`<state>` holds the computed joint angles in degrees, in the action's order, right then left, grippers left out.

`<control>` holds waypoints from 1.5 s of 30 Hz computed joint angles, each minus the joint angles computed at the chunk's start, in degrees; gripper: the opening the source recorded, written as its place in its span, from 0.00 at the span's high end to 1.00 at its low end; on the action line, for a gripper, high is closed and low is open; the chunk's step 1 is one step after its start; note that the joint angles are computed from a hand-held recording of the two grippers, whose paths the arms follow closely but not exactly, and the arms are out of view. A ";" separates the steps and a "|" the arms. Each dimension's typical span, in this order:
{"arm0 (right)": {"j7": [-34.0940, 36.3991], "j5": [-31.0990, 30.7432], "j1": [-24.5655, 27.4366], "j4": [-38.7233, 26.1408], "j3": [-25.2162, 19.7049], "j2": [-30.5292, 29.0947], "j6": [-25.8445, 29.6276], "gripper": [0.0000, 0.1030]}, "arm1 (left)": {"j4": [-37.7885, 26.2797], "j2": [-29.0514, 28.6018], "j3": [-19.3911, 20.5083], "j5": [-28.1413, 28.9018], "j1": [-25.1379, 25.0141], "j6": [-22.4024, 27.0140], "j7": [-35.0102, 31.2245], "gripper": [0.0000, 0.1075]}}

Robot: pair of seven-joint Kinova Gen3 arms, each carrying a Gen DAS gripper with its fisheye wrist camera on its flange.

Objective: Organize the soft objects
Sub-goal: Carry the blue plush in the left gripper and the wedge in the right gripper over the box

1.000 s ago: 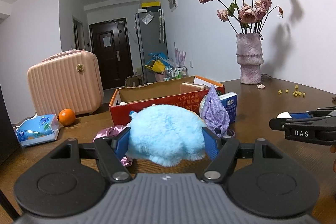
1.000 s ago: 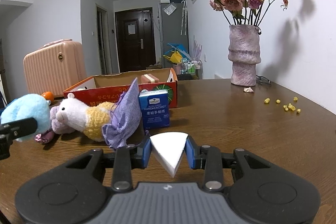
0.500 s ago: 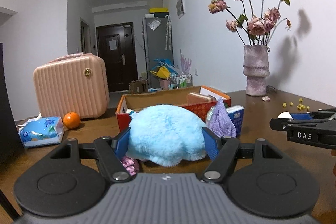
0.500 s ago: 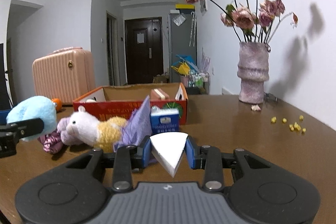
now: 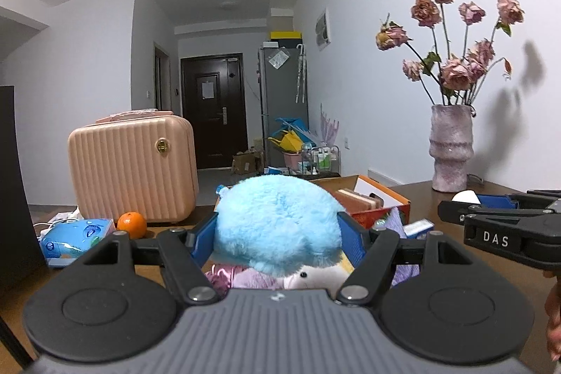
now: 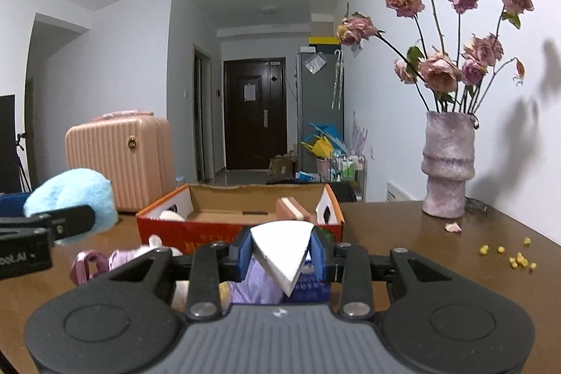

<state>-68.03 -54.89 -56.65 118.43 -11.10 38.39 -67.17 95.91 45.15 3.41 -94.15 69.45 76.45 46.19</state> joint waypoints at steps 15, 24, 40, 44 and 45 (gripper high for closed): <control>2.53 5.46 3.80 -9.35 1.30 3.03 2.23 0.67 | -2.42 -0.86 -1.66 -0.80 -5.12 -5.05 -0.05 0.34; 3.31 7.19 6.68 -13.71 1.99 3.81 6.82 0.67 | -3.90 -0.86 -2.76 -1.84 -7.87 -7.11 0.67 0.34; 6.24 7.86 9.50 -22.23 3.95 5.98 15.08 0.67 | -8.15 0.94 -4.91 -2.87 -11.16 -11.59 -0.65 0.34; 7.66 7.59 10.06 -25.18 4.37 6.93 17.86 0.67 | -9.22 1.46 -5.49 -2.51 -12.16 -13.21 -1.41 0.34; 8.06 7.51 10.19 -25.92 4.51 7.15 18.65 0.67 | -9.64 1.62 -5.68 -2.39 -12.37 -13.55 -1.70 0.34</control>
<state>-59.97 -47.39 -46.45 92.50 -6.59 45.54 -48.52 86.27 46.77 -2.27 -96.54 57.08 62.90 44.49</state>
